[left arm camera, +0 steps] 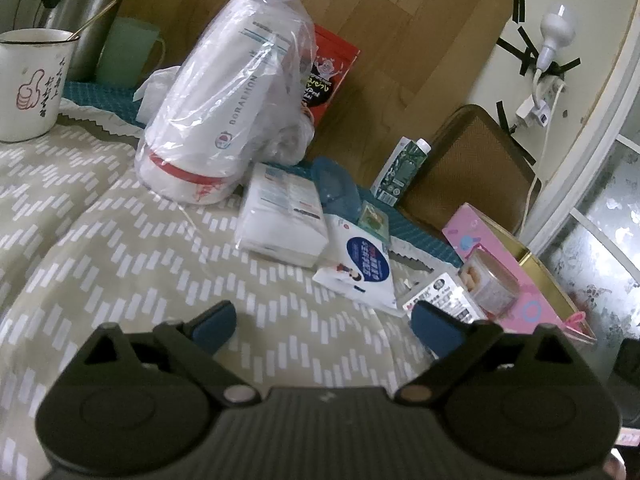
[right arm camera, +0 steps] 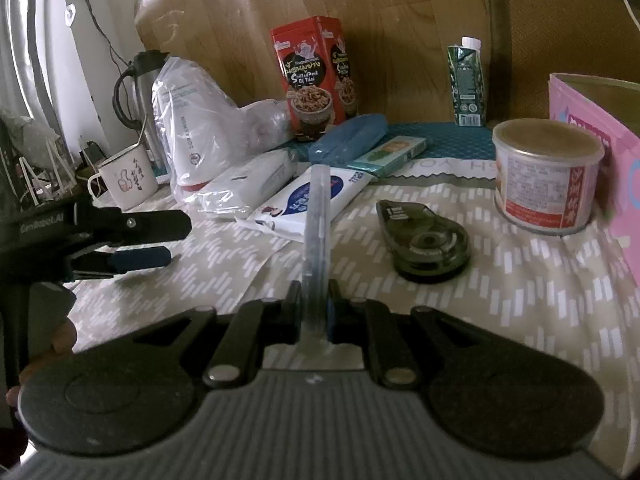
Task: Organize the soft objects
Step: 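Carry the barcode package into the pink tin and open the right tool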
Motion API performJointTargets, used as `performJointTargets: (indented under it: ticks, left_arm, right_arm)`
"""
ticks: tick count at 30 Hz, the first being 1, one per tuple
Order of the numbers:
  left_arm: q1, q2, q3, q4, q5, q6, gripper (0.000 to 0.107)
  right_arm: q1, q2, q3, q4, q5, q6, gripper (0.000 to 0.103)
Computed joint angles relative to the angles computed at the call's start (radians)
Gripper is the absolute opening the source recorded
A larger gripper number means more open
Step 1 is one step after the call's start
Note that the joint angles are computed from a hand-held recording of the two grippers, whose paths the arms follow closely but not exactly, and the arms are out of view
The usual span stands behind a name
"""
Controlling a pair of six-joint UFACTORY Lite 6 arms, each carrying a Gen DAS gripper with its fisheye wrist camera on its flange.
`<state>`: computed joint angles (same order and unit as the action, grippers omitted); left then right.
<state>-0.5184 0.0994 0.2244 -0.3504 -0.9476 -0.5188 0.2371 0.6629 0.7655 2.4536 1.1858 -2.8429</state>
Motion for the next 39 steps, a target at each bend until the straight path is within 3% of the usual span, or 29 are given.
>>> performJointTargets:
  ticks: [12,18,23,27,29,35,39]
  left_arm:
    - [0.007,-0.005,-0.004,0.02,0.0,-0.016,0.098]
    - [0.046,-0.003,-0.016,0.294,-0.05,-0.244,0.098]
    - [0.032,0.049,0.095,0.437,-0.019,-0.357,0.099]
    - [-0.023,0.112,0.232,0.44,0.077,-0.355,0.095]
    - [-0.047,0.148,0.306,0.458,0.125,-0.358,0.079]
    - [-0.146,0.23,0.582,0.438,0.296,-0.253,0.079]
    - [-0.192,0.391,0.933,0.533,0.473,-0.256,0.079]
  right_arm:
    - [-0.001,0.001,0.001,-0.003,0.0,-0.008,0.014]
    - [-0.043,-0.001,-0.021,-0.091,0.012,0.03,0.014]
    - [-0.078,0.005,-0.041,-0.156,0.044,0.052,0.014]
    - [-0.105,0.008,-0.068,-0.196,0.088,0.033,0.014]
    - [-0.128,0.013,-0.086,-0.209,0.125,0.012,0.014]
    - [-0.273,-0.005,-0.173,-0.208,0.268,-0.105,0.014]
    - [-0.431,-0.026,-0.179,-0.246,0.343,-0.102,0.014]
